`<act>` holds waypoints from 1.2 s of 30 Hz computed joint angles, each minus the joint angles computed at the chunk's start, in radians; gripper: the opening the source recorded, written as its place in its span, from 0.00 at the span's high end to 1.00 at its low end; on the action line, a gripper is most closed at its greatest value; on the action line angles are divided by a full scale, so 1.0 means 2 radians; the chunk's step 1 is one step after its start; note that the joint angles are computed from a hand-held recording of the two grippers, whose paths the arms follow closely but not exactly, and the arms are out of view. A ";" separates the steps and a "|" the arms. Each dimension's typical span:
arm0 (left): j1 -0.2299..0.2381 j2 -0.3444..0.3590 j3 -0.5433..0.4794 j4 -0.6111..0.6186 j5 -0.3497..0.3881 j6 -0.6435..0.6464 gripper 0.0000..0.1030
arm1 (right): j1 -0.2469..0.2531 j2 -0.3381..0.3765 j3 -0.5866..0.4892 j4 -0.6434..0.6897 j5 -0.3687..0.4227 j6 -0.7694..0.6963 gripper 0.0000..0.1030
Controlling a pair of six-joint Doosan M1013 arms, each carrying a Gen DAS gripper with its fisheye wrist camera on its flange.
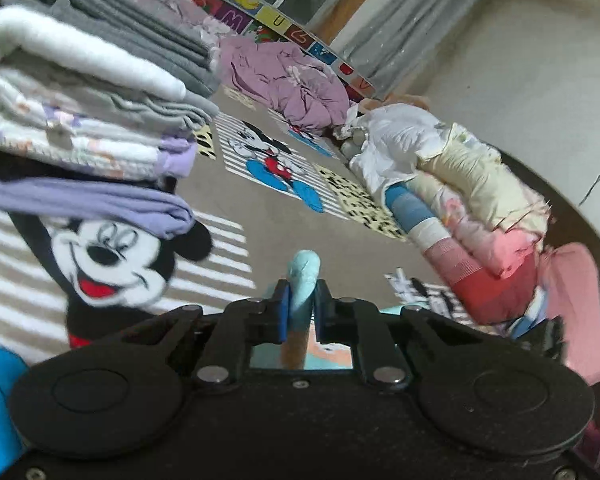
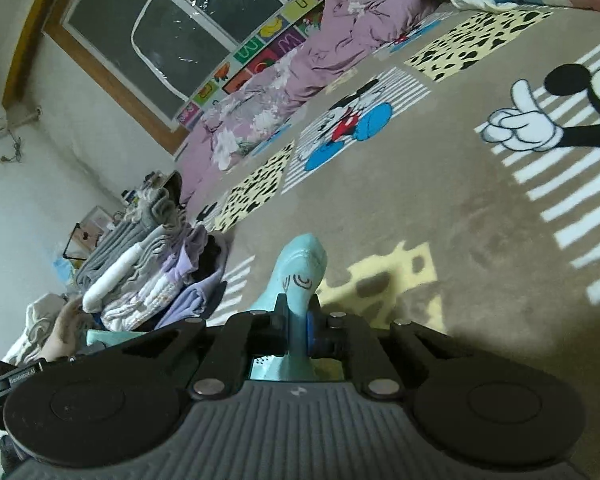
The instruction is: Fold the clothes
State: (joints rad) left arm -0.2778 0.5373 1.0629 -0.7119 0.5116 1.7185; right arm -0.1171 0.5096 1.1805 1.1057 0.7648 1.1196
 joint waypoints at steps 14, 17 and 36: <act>0.007 0.009 -0.002 0.133 0.005 -0.119 0.94 | 0.003 0.010 -0.011 -0.040 0.002 0.041 0.90; -0.006 0.020 -0.025 0.272 0.040 -0.205 0.93 | 0.009 0.015 -0.026 -0.114 0.008 0.107 0.84; 0.008 0.039 -0.048 0.211 0.096 -0.219 0.88 | 0.008 0.031 -0.054 -0.125 0.037 0.122 0.59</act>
